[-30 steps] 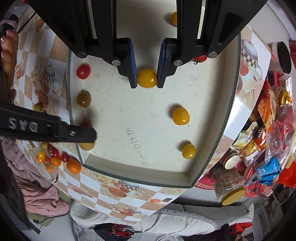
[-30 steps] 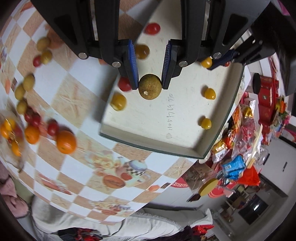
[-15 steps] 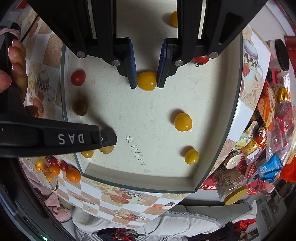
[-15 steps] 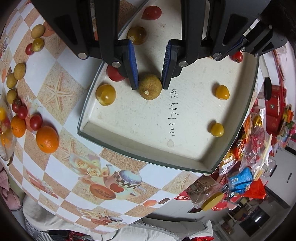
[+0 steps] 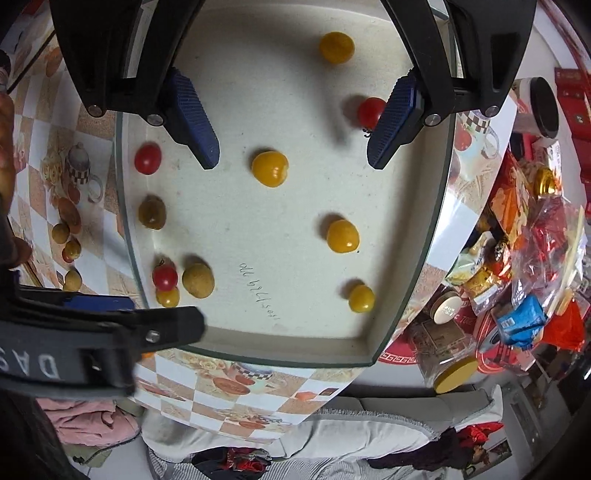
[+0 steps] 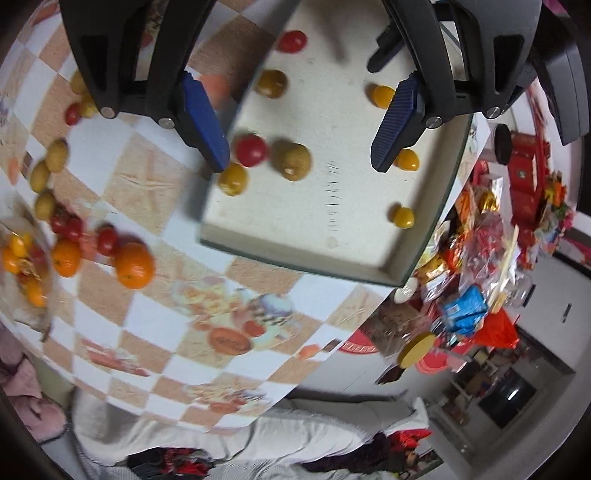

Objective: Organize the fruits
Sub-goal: 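Open both tools to drop the fruits into the tray, then move both open tools back to the fruit on the table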

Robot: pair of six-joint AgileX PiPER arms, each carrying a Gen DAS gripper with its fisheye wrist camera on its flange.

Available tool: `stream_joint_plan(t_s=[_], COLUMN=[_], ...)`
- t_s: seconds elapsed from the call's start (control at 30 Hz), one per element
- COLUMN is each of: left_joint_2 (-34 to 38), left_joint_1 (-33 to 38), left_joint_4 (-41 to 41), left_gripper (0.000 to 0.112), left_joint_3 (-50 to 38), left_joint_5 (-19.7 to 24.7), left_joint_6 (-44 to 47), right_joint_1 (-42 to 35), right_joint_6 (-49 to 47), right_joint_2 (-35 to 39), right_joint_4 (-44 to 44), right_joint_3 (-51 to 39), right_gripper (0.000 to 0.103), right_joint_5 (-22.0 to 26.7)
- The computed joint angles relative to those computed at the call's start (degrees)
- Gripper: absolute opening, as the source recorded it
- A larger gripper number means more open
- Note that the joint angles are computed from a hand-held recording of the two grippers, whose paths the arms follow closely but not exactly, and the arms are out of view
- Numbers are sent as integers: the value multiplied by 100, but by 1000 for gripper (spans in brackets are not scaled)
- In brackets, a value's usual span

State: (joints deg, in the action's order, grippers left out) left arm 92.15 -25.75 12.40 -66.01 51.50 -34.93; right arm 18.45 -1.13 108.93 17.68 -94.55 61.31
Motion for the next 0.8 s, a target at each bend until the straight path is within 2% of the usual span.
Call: stream_joint_plan(t_s=[0.2,0.43,0.63,0.8], left_joint_2=[203,747,1668,2508], left_joint_1=[-362,-909,-1343,-1570], left_joint_4=[71,53,-104,-132], left_gripper=[83,83,83,83], left_joint_3=[-548,-1640,-2889,-3789], left_joint_5=[196,432,693,985], left_joint_6=[10,169,403,560], right_joint_1=[-676,-1772,-2733,-3205], right_joint_6=[-23,-188,-479,-764], right_joint_2=[-604,-1312,-1600,-1662], right_joint_4=[-91,-359,-471,-519], right_joint_3=[787,1897,2393,2500], right_gripper=[82,82,82,82], right_joint_5=[-30,-108,-113,-171])
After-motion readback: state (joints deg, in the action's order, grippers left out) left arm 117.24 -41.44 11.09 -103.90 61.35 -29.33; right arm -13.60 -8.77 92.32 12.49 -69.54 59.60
